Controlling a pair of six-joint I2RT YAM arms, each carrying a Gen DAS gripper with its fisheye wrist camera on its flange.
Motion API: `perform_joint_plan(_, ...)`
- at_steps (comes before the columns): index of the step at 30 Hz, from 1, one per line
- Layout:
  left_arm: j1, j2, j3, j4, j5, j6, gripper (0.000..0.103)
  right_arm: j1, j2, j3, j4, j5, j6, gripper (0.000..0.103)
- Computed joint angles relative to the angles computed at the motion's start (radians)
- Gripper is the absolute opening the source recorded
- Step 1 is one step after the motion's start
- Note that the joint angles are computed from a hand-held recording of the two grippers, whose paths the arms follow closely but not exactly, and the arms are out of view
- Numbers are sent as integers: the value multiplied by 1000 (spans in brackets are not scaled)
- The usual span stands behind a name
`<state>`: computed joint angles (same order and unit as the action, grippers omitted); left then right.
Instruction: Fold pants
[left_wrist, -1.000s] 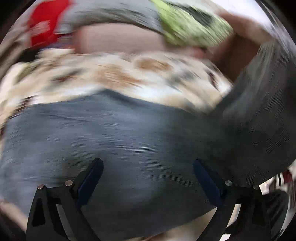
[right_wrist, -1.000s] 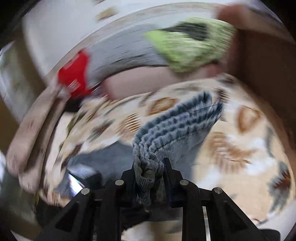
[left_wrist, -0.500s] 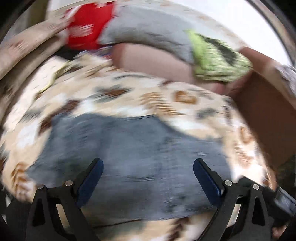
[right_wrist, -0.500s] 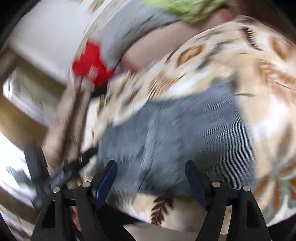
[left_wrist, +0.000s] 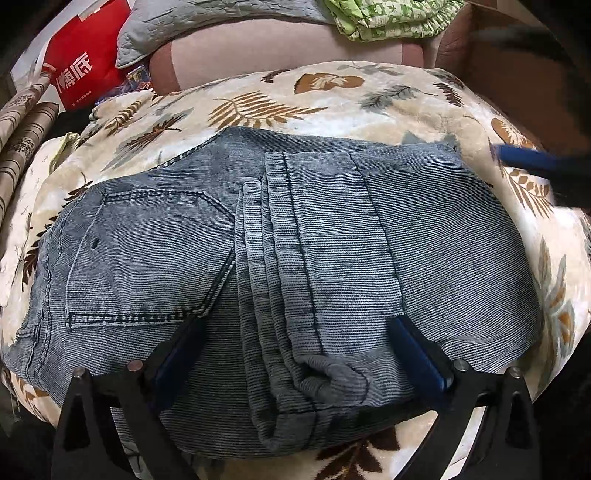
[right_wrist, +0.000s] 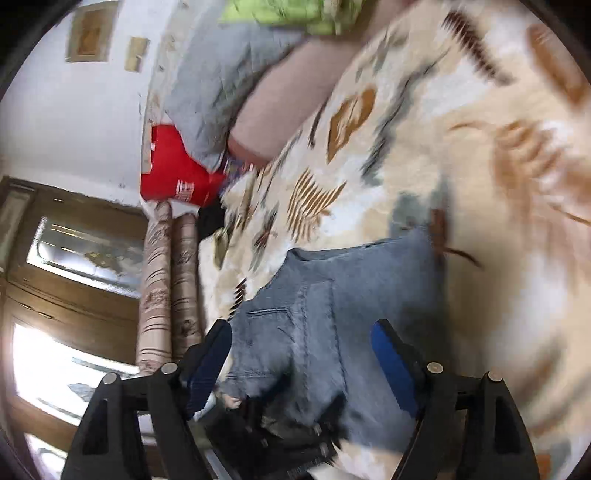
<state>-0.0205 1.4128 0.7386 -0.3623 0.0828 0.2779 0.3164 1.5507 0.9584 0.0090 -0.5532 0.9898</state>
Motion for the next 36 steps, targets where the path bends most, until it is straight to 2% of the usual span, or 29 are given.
perform_joint_plan(1, -3, 3, -7, 14, -1, -3, 101, -18, 100, 64, -18, -28, -26, 81)
perform_joint_plan(2, 2, 8, -8, 21, 4, -1, 101, -26, 221, 161, -106, -16, -65, 80)
perform_joint_plan(3, 2, 12, -8, 24, 4, 0, 101, -27, 297, 208, -135, 10, -55, 79)
perform_joint_plan(4, 9, 4, -10, 16, 12, 5, 101, -38, 322, 204, -94, -4, -8, 79)
perform_joint_plan(5, 16, -1, -11, 12, 24, 8, 101, -46, 296, 174, -54, -23, 9, 79)
perform_joint_plan(6, 13, -8, -15, 11, 25, 6, 103, -34, 232, 139, -46, 13, -1, 79)
perform_joint_plan(9, 22, -21, -28, 22, 37, 10, 103, 13, 79, 82, -124, 78, -47, 80)
perform_joint_plan(12, 27, -16, -25, 21, 46, 10, 103, 78, -80, -60, -86, 90, 6, 80)
perform_joint_plan(14, 30, -11, -18, 14, 50, 9, 103, 140, -172, -205, -1, 109, 64, 83)
perform_joint_plan(15, 29, -8, -12, 7, 49, 8, 103, 173, -160, -247, 19, 125, 88, 85)
perform_joint_plan(16, 27, -2, -2, -5, 47, 5, 103, 179, -123, -265, 15, 116, 77, 83)
perform_joint_plan(18, 32, 4, 11, -21, 53, 10, 103, 172, -132, -377, 201, 125, 154, 82)
perform_joint_plan(19, 35, 7, 17, -29, 57, 12, 103, 163, -165, -382, 186, 117, 189, 82)
perform_joint_plan(22, 33, 9, 15, -23, 54, 7, 103, 199, -278, -336, 33, 219, 123, 82)
perform_joint_plan(24, 27, 5, 7, -13, 45, 0, 103, 210, -294, -364, 79, 189, 105, 83)
perform_joint_plan(26, 26, 8, 11, -18, 43, -2, 103, 222, -199, -355, 68, 188, 86, 84)
perform_joint_plan(27, 28, 6, 10, -20, 46, 3, 103, 221, -169, -396, 162, 174, 118, 84)
perform_joint_plan(28, 34, 6, 13, -24, 55, 9, 103, 219, -184, -415, 191, 186, 138, 83)
perform_joint_plan(30, 35, 10, 15, -23, 56, 7, 103, 204, -234, -368, 77, 179, 131, 83)
perform_joint_plan(31, 33, 8, 13, -20, 53, 5, 103, 209, -257, -321, -15, 221, 92, 83)
perform_joint_plan(36, 38, 2, 3, -8, 64, 7, 103, 180, -213, -134, -169, 230, -9, 83)
